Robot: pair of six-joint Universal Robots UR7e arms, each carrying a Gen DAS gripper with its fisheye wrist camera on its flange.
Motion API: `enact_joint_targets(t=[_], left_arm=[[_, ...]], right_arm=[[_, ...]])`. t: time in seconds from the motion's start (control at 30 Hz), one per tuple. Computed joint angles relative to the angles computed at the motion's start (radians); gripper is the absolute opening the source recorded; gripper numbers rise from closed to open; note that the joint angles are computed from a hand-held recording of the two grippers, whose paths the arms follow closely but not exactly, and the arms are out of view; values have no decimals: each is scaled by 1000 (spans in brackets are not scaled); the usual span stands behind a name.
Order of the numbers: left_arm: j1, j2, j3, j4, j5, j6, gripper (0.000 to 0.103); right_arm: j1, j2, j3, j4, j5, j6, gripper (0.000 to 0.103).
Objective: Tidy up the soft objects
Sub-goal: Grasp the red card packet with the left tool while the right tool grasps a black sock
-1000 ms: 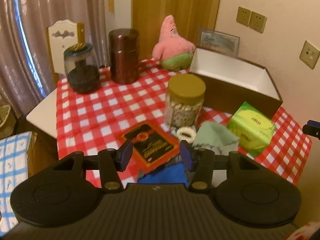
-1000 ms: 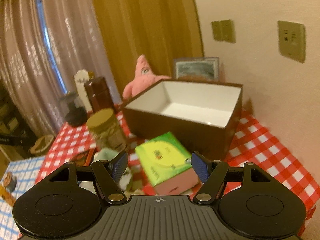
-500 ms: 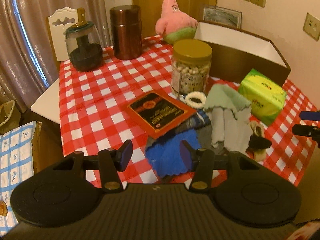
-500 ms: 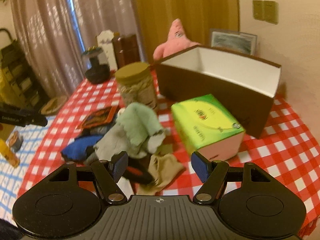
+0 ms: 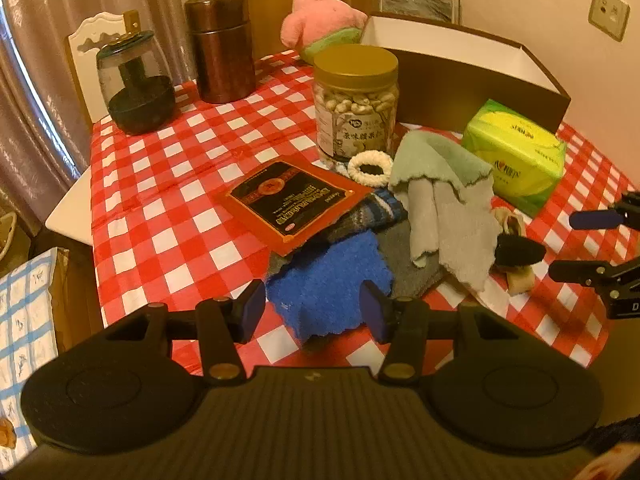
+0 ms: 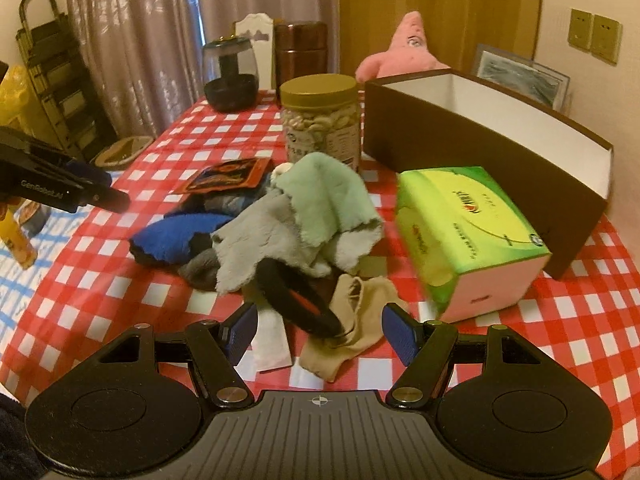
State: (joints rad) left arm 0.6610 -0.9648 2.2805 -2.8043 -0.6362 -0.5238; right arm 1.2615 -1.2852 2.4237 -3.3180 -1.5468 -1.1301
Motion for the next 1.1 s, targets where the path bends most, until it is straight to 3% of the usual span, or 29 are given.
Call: enact_joint_targets(t=[0.3, 0.5, 0.6, 0.67, 0.73, 1.1], left_arm=[[13, 30, -9, -34, 14, 64, 49], [28, 76, -29, -71, 64, 162, 49], [38, 113, -47, -114, 99, 246, 49], [49, 143, -64, -149, 119, 309, 49], [63, 174, -84, -180, 135, 386, 49], [143, 294, -169, -315, 185, 750, 45]], right_arm=[[17, 100, -15, -92, -39, -86, 68], [21, 147, -35, -121, -48, -125, 53], [25, 160, -45, -125, -54, -137, 42], [27, 165, -58, -113, -57, -140, 28], [27, 168, -69, -108, -56, -134, 22], [19, 155, -144, 5, -42, 0, 21]])
